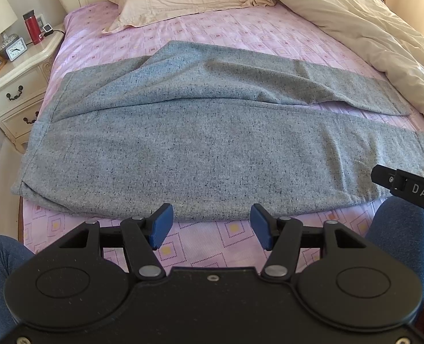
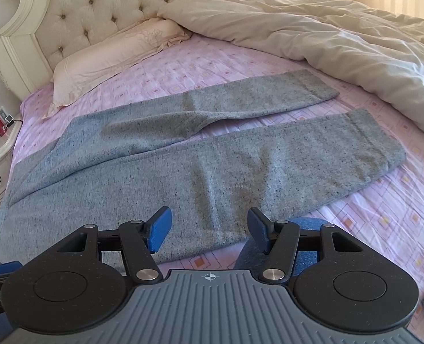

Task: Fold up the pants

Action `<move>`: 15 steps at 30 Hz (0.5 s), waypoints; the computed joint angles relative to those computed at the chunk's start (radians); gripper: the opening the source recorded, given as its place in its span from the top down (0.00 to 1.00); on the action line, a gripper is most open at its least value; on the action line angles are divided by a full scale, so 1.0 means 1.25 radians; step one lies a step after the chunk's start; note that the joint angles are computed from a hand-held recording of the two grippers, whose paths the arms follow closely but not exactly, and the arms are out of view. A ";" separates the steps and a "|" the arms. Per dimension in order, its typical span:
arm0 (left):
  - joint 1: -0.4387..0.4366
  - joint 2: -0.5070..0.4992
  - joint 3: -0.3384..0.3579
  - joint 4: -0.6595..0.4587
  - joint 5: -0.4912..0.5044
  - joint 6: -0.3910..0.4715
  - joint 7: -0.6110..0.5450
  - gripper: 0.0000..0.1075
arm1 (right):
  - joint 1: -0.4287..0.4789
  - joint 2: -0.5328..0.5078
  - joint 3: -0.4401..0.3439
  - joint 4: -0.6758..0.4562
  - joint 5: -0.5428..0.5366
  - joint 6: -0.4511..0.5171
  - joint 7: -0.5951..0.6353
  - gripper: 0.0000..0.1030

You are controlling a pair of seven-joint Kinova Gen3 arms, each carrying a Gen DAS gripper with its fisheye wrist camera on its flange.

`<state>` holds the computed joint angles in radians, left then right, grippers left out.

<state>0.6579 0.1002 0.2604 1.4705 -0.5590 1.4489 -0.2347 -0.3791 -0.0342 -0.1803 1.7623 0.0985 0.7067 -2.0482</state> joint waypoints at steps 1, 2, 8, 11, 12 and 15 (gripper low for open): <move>0.000 -0.001 0.000 0.000 0.000 -0.001 -0.002 0.42 | 0.000 0.001 0.000 -0.001 0.000 0.001 0.000 0.44; -0.001 -0.001 0.000 0.000 0.001 -0.001 -0.003 0.42 | 0.000 0.001 0.000 -0.001 -0.001 0.000 0.002 0.44; -0.001 -0.001 0.000 -0.002 0.001 -0.001 -0.004 0.42 | 0.000 0.003 0.002 -0.003 -0.006 0.003 0.007 0.44; -0.001 -0.001 0.000 -0.002 0.001 -0.001 -0.004 0.42 | 0.000 0.002 0.002 -0.002 -0.007 0.001 0.008 0.44; -0.001 -0.001 0.000 -0.002 0.001 -0.001 -0.004 0.42 | 0.001 0.001 0.003 -0.001 -0.009 -0.001 0.010 0.44; -0.003 -0.002 -0.001 -0.004 0.005 0.001 -0.008 0.42 | 0.003 0.001 0.004 0.002 -0.013 -0.005 0.012 0.44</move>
<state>0.6538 0.0980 0.2592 1.4657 -0.5525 1.4500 -0.2444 -0.3758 -0.0333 -0.1755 1.7650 0.0817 0.7010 -2.0334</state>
